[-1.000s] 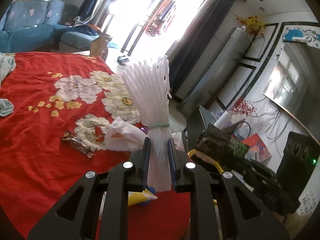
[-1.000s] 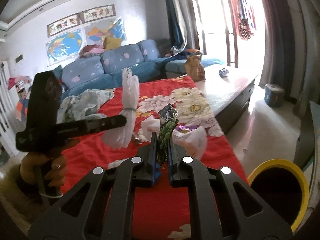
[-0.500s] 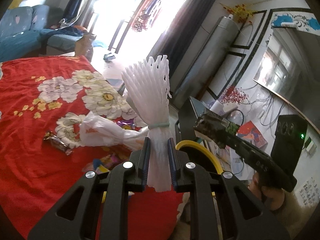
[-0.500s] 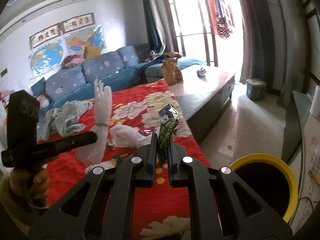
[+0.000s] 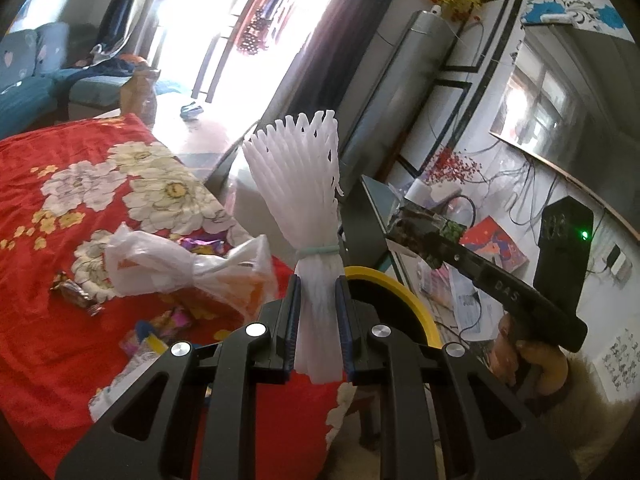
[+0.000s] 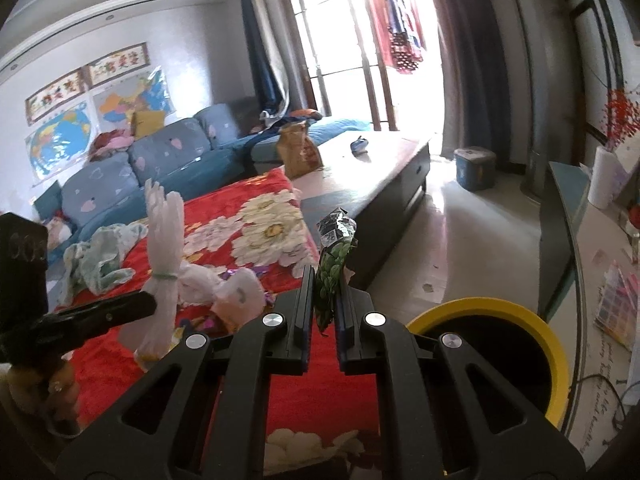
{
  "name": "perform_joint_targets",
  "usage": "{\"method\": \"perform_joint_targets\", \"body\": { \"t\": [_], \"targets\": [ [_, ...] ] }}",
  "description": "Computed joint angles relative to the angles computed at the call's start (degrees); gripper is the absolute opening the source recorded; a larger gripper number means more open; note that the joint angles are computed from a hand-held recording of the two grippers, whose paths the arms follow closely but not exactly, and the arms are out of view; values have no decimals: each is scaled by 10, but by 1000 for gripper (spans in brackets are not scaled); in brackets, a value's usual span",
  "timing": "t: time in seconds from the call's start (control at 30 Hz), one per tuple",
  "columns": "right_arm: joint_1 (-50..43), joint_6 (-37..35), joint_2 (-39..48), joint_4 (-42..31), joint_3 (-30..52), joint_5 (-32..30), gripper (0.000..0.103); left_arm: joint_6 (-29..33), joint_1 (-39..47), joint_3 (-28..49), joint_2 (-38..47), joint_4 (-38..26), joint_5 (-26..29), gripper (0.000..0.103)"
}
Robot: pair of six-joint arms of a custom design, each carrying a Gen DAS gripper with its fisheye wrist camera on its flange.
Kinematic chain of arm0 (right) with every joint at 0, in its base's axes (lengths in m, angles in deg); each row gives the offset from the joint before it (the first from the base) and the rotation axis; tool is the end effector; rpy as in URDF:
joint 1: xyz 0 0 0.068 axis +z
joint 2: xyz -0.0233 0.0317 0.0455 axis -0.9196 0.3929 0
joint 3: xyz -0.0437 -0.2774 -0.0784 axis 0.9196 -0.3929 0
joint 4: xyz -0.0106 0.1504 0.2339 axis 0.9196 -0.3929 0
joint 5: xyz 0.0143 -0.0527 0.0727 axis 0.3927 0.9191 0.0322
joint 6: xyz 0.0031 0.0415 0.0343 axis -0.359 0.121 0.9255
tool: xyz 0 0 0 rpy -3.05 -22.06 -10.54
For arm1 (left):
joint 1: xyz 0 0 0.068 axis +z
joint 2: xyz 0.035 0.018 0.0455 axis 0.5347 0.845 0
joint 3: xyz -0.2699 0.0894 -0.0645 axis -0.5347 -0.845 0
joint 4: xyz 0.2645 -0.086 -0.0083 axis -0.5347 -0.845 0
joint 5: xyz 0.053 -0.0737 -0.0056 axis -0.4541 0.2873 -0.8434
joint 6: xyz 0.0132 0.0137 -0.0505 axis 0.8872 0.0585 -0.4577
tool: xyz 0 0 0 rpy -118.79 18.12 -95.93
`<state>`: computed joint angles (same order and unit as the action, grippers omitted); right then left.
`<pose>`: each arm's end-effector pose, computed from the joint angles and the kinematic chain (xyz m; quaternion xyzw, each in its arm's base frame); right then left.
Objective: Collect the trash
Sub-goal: 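Carry the white mesh net and green snack packet with both tools over the bin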
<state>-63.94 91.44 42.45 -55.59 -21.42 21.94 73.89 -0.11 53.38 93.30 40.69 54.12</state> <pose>0.1323 0.0070 0.1712 0.0800 0.8517 0.0771 0.5121 0.2152 -0.1530 0.1571 0.2305 0.8305 -0.3453 0.3713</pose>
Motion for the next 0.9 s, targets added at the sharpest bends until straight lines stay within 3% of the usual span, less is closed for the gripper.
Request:
{"method": "perform_joint_targets", "body": {
  "t": [0.3,0.9],
  "targets": [
    [-72,-11,6,2,-8,-34,6,-1,-54,24,33,4,-27,17],
    [-306,-72,98,50,-28,-175,6,0,-150,91,120,2,-65,17]
  ]
}}
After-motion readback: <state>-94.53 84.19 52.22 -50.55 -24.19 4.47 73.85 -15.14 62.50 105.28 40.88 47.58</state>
